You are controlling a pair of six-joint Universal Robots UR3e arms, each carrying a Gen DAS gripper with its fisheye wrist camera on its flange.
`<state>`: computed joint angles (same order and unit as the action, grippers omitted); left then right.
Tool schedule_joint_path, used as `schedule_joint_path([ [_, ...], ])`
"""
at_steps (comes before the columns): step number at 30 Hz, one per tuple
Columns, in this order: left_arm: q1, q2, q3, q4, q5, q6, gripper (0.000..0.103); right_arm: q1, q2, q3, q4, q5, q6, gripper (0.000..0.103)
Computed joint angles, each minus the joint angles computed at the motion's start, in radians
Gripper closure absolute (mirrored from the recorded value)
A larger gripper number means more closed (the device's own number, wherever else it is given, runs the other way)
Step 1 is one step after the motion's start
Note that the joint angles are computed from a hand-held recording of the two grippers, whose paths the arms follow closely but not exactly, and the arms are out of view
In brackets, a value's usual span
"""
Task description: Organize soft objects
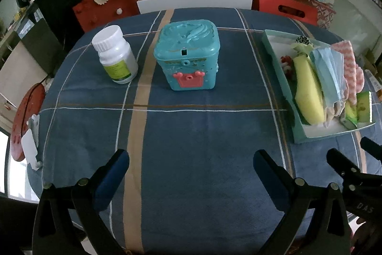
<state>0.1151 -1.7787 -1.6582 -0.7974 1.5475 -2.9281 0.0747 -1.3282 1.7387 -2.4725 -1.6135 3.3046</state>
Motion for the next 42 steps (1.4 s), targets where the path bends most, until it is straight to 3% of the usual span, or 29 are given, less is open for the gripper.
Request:
schedule_joint_path([
  [42, -0.011, -0.015, 0.007, -0.004, 0.049, -0.014, 0.0, 0.024, 0.007, 0.0, -0.002, -0.07, 0.034, 0.0],
])
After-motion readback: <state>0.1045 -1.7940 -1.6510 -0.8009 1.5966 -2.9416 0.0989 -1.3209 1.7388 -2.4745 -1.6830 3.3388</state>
